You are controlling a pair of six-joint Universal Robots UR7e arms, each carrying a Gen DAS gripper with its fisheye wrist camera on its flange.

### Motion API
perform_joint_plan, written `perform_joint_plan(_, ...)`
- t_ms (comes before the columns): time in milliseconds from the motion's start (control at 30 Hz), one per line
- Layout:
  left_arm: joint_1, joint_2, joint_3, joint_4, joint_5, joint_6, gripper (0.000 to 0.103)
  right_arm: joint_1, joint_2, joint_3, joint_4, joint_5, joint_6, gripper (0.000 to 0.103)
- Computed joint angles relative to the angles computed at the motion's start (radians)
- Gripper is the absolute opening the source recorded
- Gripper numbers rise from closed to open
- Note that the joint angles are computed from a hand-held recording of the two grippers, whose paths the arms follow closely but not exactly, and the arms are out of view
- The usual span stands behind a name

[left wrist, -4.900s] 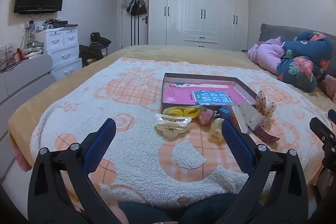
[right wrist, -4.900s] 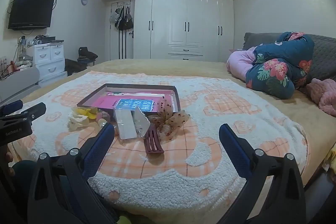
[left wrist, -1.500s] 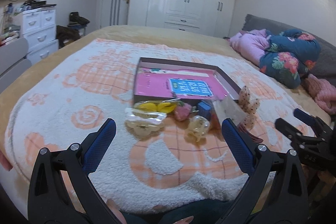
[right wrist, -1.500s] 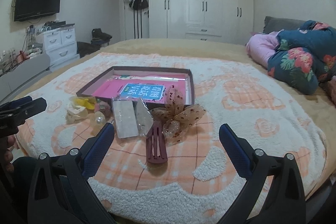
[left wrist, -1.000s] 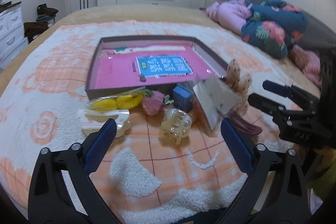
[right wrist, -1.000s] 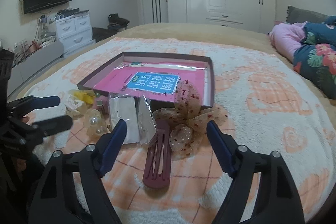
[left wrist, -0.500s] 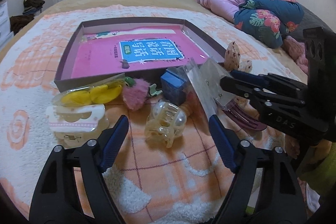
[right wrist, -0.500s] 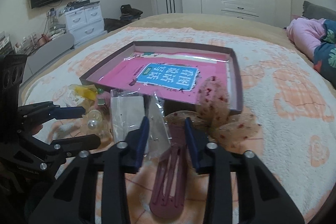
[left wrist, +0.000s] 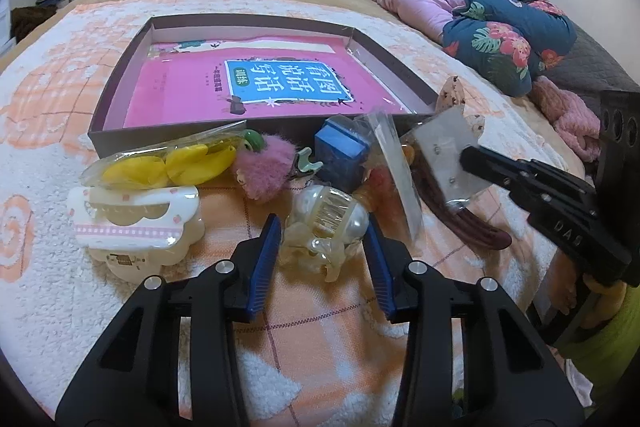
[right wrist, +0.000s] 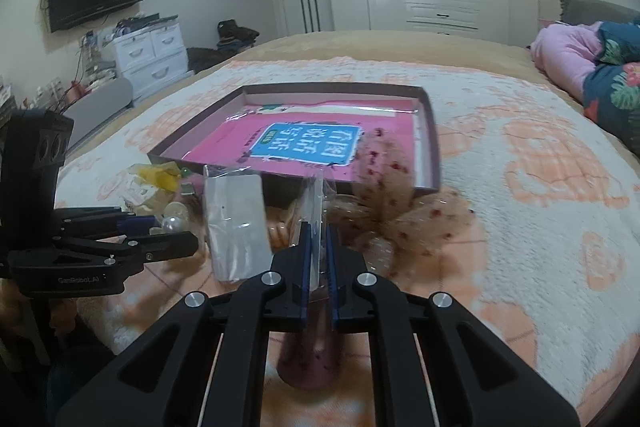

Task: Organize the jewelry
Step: 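Grasp the clear claw clip with the left gripper while the right gripper grasps the clear bag, then carry the clear claw clip into the box and release it with the left gripper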

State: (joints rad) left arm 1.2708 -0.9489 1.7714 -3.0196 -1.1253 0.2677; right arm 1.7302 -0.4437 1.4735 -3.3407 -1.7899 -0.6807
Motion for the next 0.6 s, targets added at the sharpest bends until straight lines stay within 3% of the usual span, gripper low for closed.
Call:
perform_joint_plan(367, -0.038, -0.057, 0.062, -0.111, 0.025, 0.0, 0.033, -0.005, -0.064, 0.061, -0.055, 0.005, 0.018, 0.007)
perform_joint_plan(600, -0.031, -0.07, 0.002, -0.112, 0.066, -0.033, 0.033, 0.011, -0.058, 0.013, -0.053, -0.005, 0.019, 0.007)
